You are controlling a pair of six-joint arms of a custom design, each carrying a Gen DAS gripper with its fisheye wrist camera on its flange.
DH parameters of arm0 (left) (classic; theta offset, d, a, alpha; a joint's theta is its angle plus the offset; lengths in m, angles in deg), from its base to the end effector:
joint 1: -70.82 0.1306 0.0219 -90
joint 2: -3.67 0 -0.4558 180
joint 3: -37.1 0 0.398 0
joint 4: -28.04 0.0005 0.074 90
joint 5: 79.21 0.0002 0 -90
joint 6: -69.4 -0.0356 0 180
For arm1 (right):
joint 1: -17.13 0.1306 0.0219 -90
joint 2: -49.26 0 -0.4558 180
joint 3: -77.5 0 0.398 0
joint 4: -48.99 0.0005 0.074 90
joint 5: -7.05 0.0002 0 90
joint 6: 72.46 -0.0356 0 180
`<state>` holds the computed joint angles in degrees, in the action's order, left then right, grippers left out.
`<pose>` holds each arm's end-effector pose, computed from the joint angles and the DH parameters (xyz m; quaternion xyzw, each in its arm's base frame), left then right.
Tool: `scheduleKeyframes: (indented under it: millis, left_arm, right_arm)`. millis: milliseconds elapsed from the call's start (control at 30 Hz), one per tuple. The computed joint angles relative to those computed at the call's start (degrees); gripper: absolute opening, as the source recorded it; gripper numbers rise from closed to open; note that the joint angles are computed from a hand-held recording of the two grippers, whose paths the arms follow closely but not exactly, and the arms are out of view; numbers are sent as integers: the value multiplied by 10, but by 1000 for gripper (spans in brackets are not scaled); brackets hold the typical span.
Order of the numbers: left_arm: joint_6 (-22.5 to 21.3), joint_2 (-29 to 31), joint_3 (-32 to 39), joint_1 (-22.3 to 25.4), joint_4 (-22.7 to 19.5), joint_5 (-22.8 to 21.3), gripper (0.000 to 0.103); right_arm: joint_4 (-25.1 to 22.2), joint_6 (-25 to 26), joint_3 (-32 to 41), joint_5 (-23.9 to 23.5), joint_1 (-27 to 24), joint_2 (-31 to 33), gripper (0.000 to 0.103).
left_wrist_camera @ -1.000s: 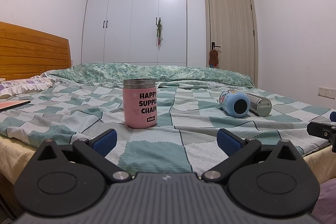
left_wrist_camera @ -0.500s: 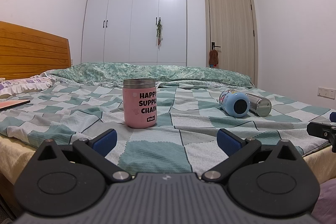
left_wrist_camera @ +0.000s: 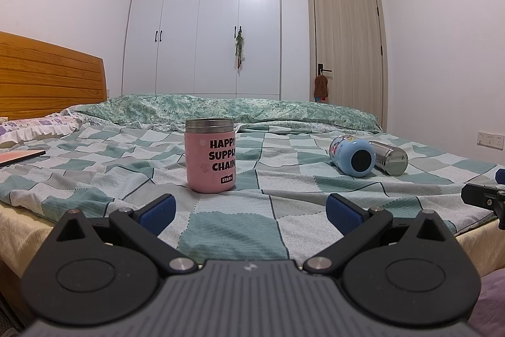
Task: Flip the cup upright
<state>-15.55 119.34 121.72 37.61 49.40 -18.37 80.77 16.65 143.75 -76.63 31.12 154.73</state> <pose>0.5647 -0.3495 0.3182 0.0225 0.7570 -0.0227 0.6527 0.5447 0.1312 0.3039 -0.0495 0.7496 0.0442 0.6586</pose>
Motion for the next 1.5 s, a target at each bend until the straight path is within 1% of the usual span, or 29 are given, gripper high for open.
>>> scheduleKeyframes:
  millis: [800,933,1000,1067,1167,1233,1333,1433,1500]
  left_arm:
    - [1,0,0,0,0,0,103]
    - [-1,-1,1,0,-7,-1,103]
    - [-1,-3,2,-3,-15,-1,103]
    - [2,-4,12,-1,-39,6,103]
    - [3,2,30,6,-58,28,103]
    - [-4,5,53,9,-78,42,103]
    - [-22,19,89,13,-97,55,103]
    - [-32,40,139,21,-132,78,103]
    - [-41,58,180,26,-161,96,103]
  right_arm:
    - [2,0,-1,0,-1,0,103]
    - [-2,12,-1,4,2,-1,103]
    - [-23,19,7,-2,2,-2,103]
    - [-63,20,19,-36,1,-6,103]
    - [-88,27,44,-54,-1,-2,103]
    - [-126,22,81,-68,-2,8,103]
    - [-169,21,130,-83,-8,24,103]
    - [-221,18,187,-86,-15,44,103]
    - [-276,10,240,-87,-22,64,103]
